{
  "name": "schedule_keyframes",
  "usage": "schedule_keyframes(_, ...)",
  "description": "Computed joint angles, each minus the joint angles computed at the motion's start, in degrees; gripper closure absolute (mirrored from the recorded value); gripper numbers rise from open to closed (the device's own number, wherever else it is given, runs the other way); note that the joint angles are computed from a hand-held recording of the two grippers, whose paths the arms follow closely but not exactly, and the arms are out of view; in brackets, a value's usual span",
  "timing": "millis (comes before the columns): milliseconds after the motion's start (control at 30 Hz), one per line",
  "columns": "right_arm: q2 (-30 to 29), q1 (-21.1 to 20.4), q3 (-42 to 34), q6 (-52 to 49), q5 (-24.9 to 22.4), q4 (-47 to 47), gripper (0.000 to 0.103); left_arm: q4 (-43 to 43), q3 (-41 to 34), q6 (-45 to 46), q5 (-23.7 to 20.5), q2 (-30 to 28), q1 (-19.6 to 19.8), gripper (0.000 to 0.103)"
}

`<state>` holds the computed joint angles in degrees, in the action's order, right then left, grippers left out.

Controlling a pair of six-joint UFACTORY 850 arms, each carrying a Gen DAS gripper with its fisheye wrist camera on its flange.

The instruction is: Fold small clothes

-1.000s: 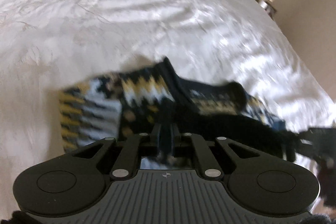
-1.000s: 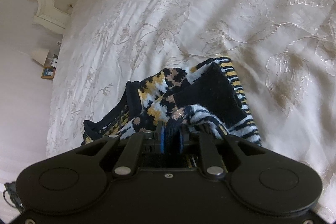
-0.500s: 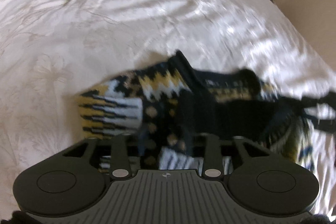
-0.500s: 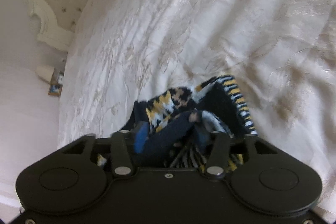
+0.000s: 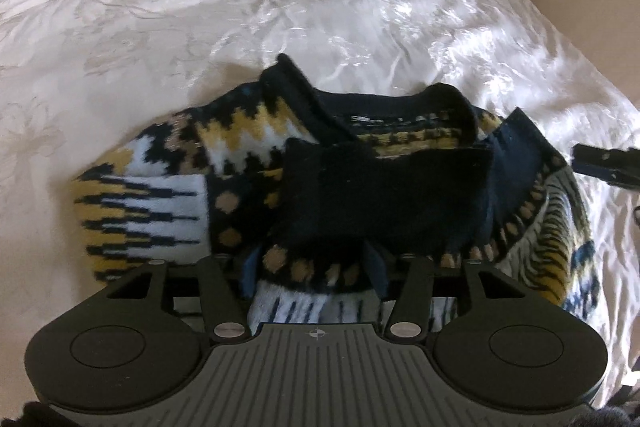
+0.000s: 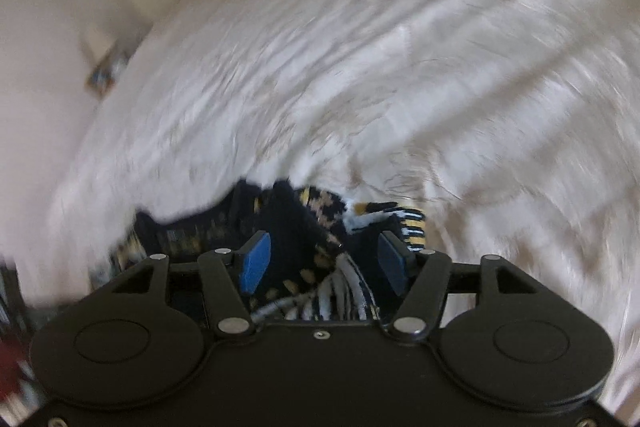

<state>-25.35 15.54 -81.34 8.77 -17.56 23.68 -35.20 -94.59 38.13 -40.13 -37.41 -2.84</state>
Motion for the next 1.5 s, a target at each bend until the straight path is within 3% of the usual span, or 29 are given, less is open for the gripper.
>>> schedule_keyframes(33,-0.9,0.1,-1.1,-1.8,-1.0,-0.4,0.038,0.1,0.2,0.2,0.4,0.1,-0.1,0.062)
schedule_keyframes(100,-2.7,0.4,-3.0,-4.5,-2.3,-1.3,0.038,-1.1,0.9,0.8,1.2,0.5,-0.2,0.082)
schedule_keyframes(133,-3.3,0.5,-3.6,-5.7,-2.7,-1.5,0.038,-2.1,1.0,1.0,1.0,0.5,-0.1,0.084)
schedule_keyframes(167,-4.0,0.6,-4.4,-6.4,-3.2,-1.9,0.038,-3.1,1.1,0.9,0.8,0.5,0.0,0.093)
schedule_keyframes(300,-6.2,0.9,-7.0,-9.9,-5.3,-2.4,0.042,-5.6,3.2,3.4,2.9,1.9,-0.2,0.096)
schedule_keyframes(333,-6.6,0.9,-7.5,-11.4,-5.9,-1.4,0.056,-5.8,4.0,3.8,4.0,2.5,-0.3,0.096)
schedule_keyframes(367,-6.7,1.0,-7.9,-11.6,-6.5,-1.9,0.078,-6.0,5.1,3.9,5.4,3.5,-0.5,0.096)
schedule_keyframes(433,-6.5,1.7,-8.2,-8.9,-7.3,-6.3,0.088,-7.2,7.3,4.5,7.9,5.4,-0.6,0.096)
schedule_keyframes(667,-1.5,3.0,-4.1,-13.7,-1.2,0.5,0.091,-11.0,13.2,8.2,16.5,12.7,-0.9,0.096)
schedule_keyframes(800,-1.0,2.9,-4.9,-13.0,0.7,2.3,0.091,-9.8,10.0,7.9,15.2,11.8,0.3,0.096)
schedule_keyframes(1000,-7.5,2.5,-11.2,-1.0,-4.2,-7.2,0.091,2.6,0.6,0.9,10.1,3.7,0.0,0.095)
schedule_keyframes(1167,-11.8,2.7,-15.3,3.9,-8.5,-13.9,0.091,12.6,-2.9,-7.1,8.6,-0.8,-1.1,0.095)
schedule_keyframes(1500,-14.2,3.1,-17.2,11.0,-12.5,-23.5,0.093,19.8,-3.2,-12.1,9.6,-2.4,-1.0,0.092)
